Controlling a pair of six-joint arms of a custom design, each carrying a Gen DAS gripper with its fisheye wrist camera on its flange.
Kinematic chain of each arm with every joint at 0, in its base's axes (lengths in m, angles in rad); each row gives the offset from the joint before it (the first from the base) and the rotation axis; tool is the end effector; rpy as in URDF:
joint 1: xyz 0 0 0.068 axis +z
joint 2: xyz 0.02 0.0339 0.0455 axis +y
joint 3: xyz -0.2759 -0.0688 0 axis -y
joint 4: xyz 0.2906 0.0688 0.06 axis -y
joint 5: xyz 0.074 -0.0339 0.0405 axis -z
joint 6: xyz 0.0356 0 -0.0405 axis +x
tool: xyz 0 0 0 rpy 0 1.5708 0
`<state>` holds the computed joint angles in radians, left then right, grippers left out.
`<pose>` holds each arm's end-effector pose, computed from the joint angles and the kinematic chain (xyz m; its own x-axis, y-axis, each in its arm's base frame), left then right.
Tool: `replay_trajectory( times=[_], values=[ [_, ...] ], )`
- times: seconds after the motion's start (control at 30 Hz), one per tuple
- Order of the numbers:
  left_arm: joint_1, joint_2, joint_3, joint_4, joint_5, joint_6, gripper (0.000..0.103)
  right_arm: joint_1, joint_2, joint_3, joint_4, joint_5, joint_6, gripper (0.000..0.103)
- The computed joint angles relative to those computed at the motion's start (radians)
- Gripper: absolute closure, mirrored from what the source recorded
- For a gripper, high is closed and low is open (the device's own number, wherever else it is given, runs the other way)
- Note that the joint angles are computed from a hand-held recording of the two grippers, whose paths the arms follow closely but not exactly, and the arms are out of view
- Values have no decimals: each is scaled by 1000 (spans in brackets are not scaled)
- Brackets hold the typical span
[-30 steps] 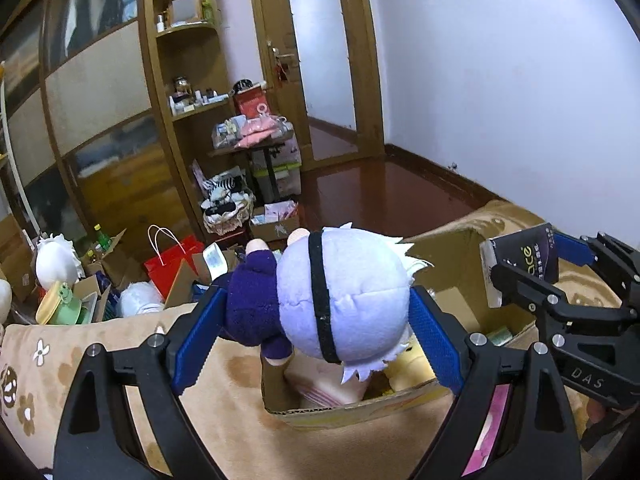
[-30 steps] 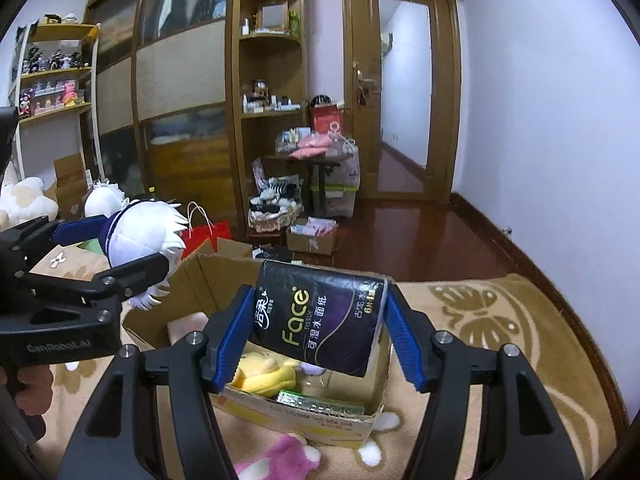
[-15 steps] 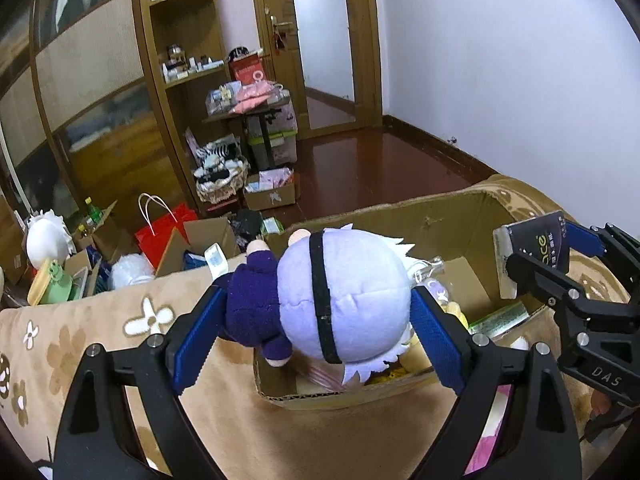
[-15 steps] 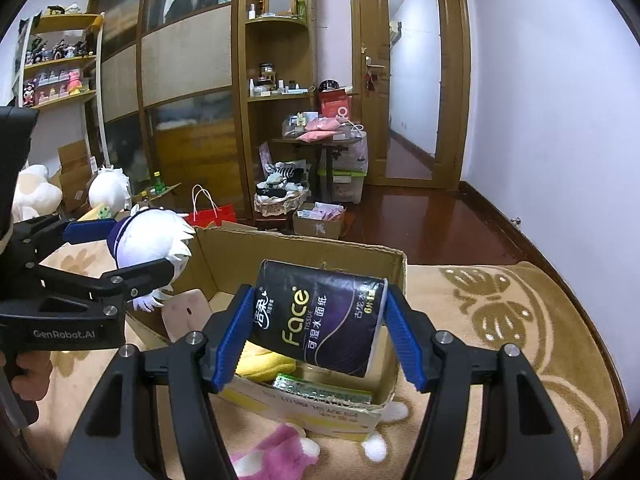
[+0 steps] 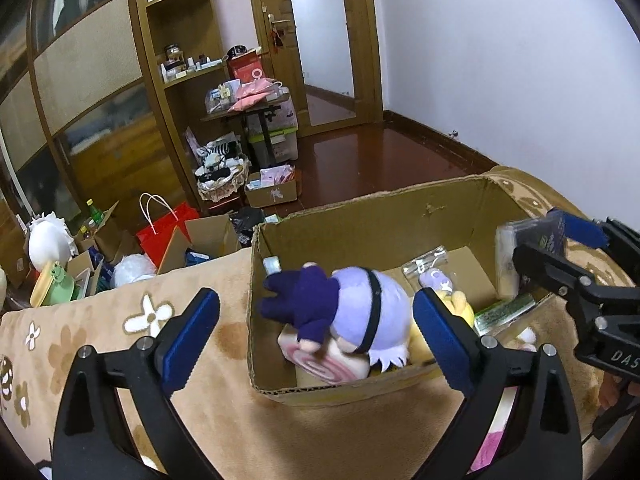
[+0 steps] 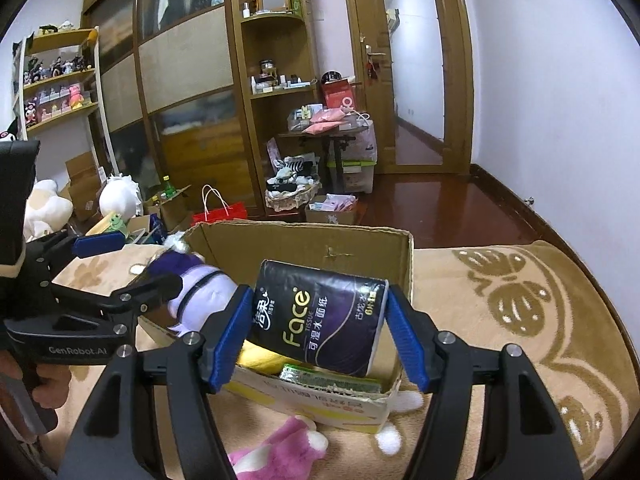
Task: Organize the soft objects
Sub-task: 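Carry both held items over the box and open both tools to drop them in, then withdraw both tools and move them toward the pink bunny and white penguin plush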
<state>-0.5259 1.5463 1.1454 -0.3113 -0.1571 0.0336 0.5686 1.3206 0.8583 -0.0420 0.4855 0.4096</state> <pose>0.3374 -0.1894 0.2598 -0.5517 0.3586 -0.7531 0.4122 0.9021 0.1276 0.2878 0.1642 0.2539 -0.4260 0.1458 -0.8929 0.0411 0.9890 0.1418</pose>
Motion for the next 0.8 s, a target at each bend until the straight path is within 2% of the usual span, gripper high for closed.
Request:
replay_trajectory(
  times=[0.13, 0.2, 0.27, 0.37, 0.57, 0.8],
  values=[
    [2, -7, -2, -20, -10, -6, 6, 1, -14, -10, 6, -1, 15, 21],
    [5, -22, -11, -30, -13, -13, 6, 6, -25, -11, -6, 5, 27, 12],
    [5, -43, -24, -34, -17, -15, 6, 14, -44, -19, -9, 17, 39, 10],
    [2, -89, -57, -39, -25, -15, 2, 19, -67, -18, -35, 17, 52, 0],
    [-25, -178, -102, -84, -53, -40, 1, 58, -115, -24, -98, 38, 91, 0],
    [-38, -280, -127, -197, -51, -87, 1, 123, -197, -27, -215, 76, 141, 0]
  ],
)
